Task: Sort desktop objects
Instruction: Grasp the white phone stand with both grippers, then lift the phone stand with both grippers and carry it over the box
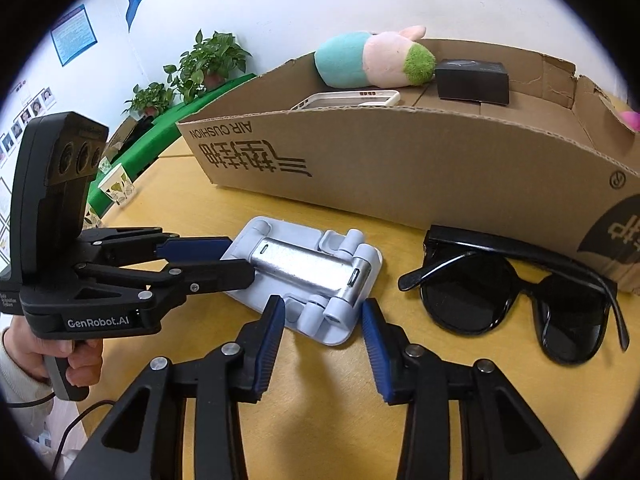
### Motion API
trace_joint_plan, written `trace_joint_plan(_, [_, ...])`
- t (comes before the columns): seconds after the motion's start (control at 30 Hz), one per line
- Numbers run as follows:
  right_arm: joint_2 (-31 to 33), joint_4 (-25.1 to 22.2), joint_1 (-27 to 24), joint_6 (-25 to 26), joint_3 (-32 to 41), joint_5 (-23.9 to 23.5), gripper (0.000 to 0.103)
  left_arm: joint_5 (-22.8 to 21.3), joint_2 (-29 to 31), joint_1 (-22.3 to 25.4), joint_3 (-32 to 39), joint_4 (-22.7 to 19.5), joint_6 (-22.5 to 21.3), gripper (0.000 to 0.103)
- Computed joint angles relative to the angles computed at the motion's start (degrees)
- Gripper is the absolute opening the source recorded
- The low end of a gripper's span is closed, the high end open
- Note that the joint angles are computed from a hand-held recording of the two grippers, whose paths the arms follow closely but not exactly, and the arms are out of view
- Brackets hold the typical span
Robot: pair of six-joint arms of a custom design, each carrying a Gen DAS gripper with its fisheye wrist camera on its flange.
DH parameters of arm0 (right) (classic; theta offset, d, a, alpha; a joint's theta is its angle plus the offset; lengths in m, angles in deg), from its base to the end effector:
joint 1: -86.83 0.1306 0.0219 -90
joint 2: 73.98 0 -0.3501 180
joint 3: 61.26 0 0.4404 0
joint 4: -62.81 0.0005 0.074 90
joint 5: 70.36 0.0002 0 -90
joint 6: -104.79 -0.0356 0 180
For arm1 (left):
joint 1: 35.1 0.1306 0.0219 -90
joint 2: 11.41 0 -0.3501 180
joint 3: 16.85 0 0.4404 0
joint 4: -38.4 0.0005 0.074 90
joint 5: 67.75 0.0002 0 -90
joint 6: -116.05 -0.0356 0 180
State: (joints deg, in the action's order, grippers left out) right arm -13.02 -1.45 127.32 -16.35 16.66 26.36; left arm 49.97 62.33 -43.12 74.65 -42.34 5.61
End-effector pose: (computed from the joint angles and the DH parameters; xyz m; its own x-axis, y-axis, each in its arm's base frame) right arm 0.2671 0.2219 0.4846 -0.7806 0.0088 -0.6249 -0.2112 0.9373 0.2771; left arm 0.3848 -0.0715 0.5069 -0.7104 0.4123 -0.5704 0.6199 0.7504 -0.2296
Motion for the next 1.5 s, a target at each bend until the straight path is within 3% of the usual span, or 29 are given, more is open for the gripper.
trace_joint_plan(0.33, [-2.0,1.4,2.4,0.5,3.8,7.8,0.039,1.9,-1.5,-0.5,5.2,4.4,1.7,0.034])
trace_joint_plan(0.5, [0.5,0.6,1.2,3.1,9.6,11.2,0.039,2.2,2.2,-1.6,12.0,7.6,2.0,0.034])
trace_joint_plan(0.6, [3.3,2.0,-1.5,7.3,13.1,10.6,0.039,1.9,6.2,-1.9,17.2,8.8,2.0,0.034])
trace_joint_plan(0.8, [11.4,3.1,-7.1,10.6,20.5,5.3,0.039,0.8,15.9,-0.9,27.6,6.6,1.1,0.034])
trace_joint_plan(1.0, [18.6,3.3,-10.7,8.3,24.0,-3.2,0.039,-2.0,23.2,1.0,33.4,1.4,0.0,0.034])
trace_joint_plan(1.17, [23.0,1.7,-11.9,5.3,24.6,-10.1,0.039,-4.5,26.1,2.2,33.7,-3.8,0.1,0.033])
trace_joint_plan(1.5, [26.5,-2.1,-11.9,1.8,25.0,-17.0,0.041,-16.8,27.2,-0.6,34.5,-7.6,-1.5,0.034])
